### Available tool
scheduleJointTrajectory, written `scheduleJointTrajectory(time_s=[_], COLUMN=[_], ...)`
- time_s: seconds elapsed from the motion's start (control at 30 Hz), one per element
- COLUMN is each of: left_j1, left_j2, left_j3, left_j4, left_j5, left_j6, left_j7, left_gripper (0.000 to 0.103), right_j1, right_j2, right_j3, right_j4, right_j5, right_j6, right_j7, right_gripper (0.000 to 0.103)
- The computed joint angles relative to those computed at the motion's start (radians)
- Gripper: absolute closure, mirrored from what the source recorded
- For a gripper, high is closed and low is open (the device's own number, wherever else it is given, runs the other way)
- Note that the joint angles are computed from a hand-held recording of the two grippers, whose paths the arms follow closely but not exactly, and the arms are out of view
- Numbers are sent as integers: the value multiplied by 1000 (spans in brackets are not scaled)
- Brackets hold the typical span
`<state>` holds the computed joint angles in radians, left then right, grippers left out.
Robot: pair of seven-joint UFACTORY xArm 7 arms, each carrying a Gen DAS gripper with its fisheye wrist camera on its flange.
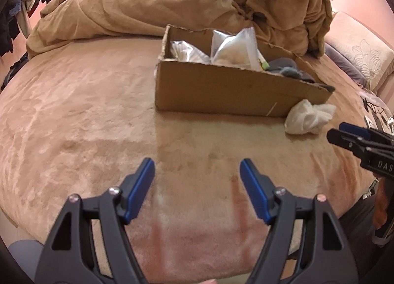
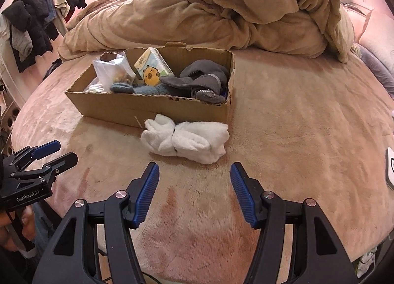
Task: Organize objects
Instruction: 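Withdraw both grippers and move the right gripper toward the white socks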
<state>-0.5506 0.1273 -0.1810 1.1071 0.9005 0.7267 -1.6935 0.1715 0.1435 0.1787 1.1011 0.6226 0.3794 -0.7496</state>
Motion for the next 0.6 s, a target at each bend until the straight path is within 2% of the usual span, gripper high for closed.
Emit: scheduleJointTrajectory(time_s=[0.3,0.37,0.47,0.6], left_j1=[0,3,5,-2], left_j2=[41,42,48,59], left_j3=[24,30,37,42], left_j4=[23,19,20,29], left_j5=[6,11,22,31], left_j6=[-37,-57,-84,-78], left_j7=[18,9,-2,-2], left_gripper=[28,16,10,9], right_j1=[-15,-19,-31,-33], right_j2=[67,85,109,135], right_j3=[13,16,34,50], right_j4=[76,96,123,144], right_j5=[-5,-10,7,8], right_j6=[20,26,28,18], right_j7=[13,25,7,-3], right_gripper=[40,40,40,40])
